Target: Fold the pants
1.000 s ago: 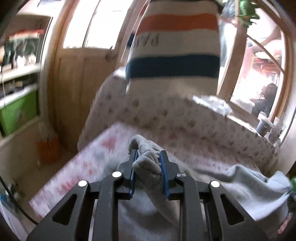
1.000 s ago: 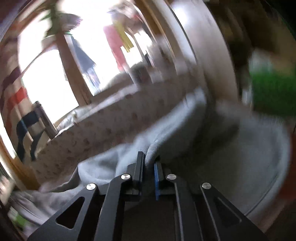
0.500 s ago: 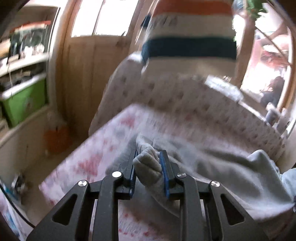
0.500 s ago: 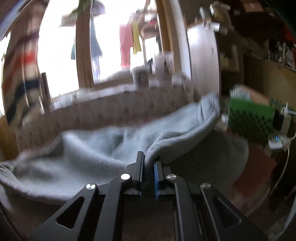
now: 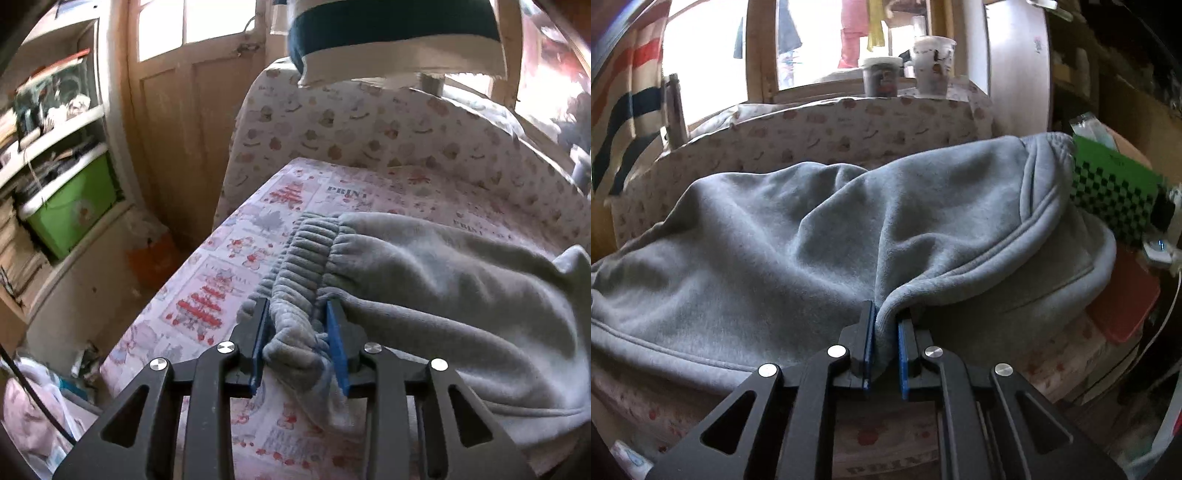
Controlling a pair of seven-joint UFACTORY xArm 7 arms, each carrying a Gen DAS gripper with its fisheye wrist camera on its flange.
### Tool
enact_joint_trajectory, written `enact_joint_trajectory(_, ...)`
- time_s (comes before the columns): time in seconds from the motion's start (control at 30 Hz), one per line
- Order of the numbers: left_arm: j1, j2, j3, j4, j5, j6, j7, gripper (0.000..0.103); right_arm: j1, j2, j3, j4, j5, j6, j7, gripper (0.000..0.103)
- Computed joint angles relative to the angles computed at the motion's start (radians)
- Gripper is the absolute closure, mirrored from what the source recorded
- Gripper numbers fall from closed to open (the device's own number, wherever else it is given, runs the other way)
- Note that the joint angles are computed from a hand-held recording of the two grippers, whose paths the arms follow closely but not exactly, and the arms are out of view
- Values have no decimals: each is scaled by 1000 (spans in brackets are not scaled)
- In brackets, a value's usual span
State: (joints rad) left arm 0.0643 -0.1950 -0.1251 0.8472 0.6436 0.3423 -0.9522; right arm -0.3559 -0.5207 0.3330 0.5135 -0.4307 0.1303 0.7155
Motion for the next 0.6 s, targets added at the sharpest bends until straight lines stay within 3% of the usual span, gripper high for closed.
enact_joint_trajectory(0.1,14,-50,-12,-19,15,29,-34,61,63,9,-79,-4,40,-17,-51,88)
enact_joint_trajectory(0.13,25,-68,-28,-21,37,53,-60,54,69,8,-89,-6,52,-19,-60,85)
enact_joint_trajectory(0.17,28,-85,-36,-23,44,76,-70,39,47,4,-75,-2,54,-15,-52,75)
enact_joint_trajectory(0.2,23,-100,-34,-26,30,94,-61,33,6,-2,-49,-1,46,-18,-31,65)
enact_joint_trajectory(0.23,18,-113,-33,-29,14,105,-55,32,-18,-5,-36,0,45,-24,-17,63)
enact_joint_trajectory(0.37,17,-146,-66,-28,3,73,-80,32,55,36,-170,6,131,-70,-79,59)
enact_joint_trajectory(0.43,28,-115,-113,18,58,41,-106,32,83,58,-227,19,178,-76,-115,59)
enact_joint_trajectory(0.5,36,-59,-158,83,147,12,-156,32,181,80,-348,37,261,-69,-196,57)
enact_joint_trajectory(0.6,-3,54,-180,200,228,-9,-191,32,125,95,-348,61,292,-75,-222,55)
